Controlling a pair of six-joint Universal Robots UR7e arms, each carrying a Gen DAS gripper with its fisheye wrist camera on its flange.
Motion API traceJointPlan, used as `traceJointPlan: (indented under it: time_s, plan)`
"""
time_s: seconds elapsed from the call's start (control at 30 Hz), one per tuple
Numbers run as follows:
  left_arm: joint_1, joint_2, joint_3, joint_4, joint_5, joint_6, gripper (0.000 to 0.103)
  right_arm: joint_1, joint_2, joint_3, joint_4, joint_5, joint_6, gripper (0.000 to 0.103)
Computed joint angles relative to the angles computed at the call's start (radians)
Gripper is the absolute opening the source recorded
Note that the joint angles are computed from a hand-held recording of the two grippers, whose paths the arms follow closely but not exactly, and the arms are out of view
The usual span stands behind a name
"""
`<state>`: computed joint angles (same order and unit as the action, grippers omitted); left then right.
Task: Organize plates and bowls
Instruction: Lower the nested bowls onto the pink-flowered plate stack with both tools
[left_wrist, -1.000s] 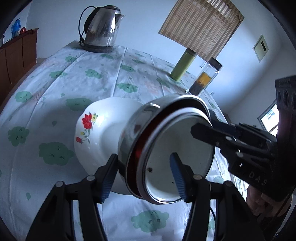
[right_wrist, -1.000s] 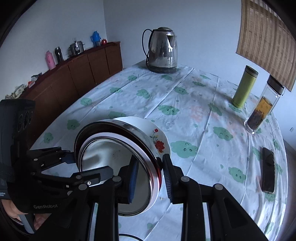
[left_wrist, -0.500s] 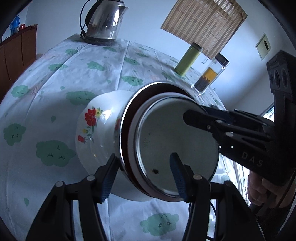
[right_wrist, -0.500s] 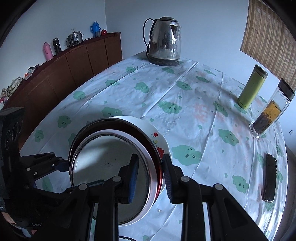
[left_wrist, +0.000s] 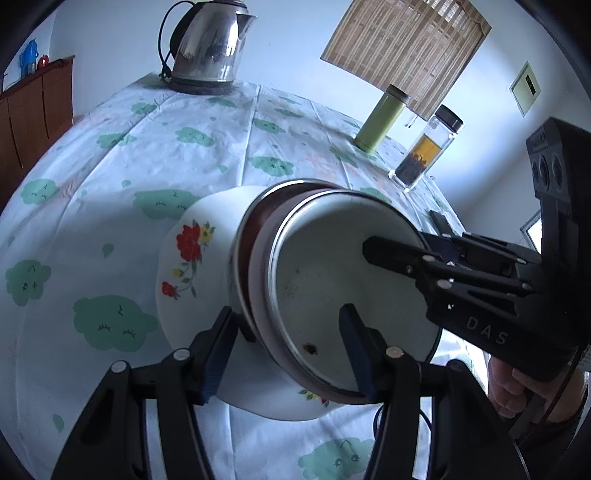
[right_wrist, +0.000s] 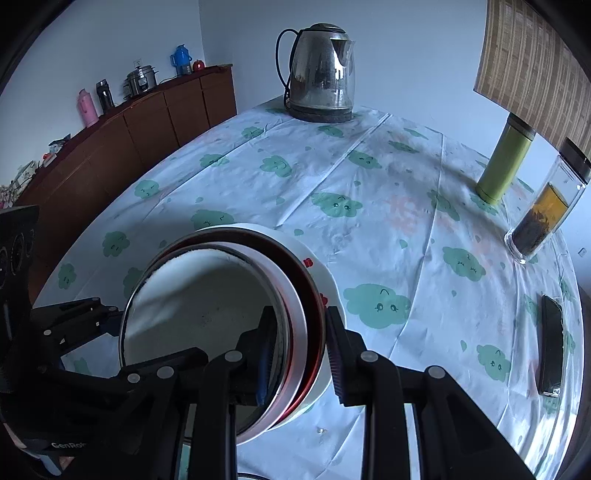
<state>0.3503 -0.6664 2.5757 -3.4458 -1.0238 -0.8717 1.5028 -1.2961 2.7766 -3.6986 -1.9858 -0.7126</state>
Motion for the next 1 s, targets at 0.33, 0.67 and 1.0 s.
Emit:
traceJointPlan:
  time_s: [0.33,0.67,1.0]
  plan:
    - [0.012,0.000,0.000,-0.017,0.023,0.013,0.056,-0.031,-0.011,0.000,0.009,0.055,0.019,0.028]
    - [0.010,-0.005,0.003,-0.003,0.077,0.017,0.056,-0.042,0.036,0.004,-0.052,0.098,0.018,0.028]
    - [0.003,0.022,0.006,-0.035,0.118,0.038,0.057,-0.046,0.091,0.014,-0.149,0.110,0.002,0.028]
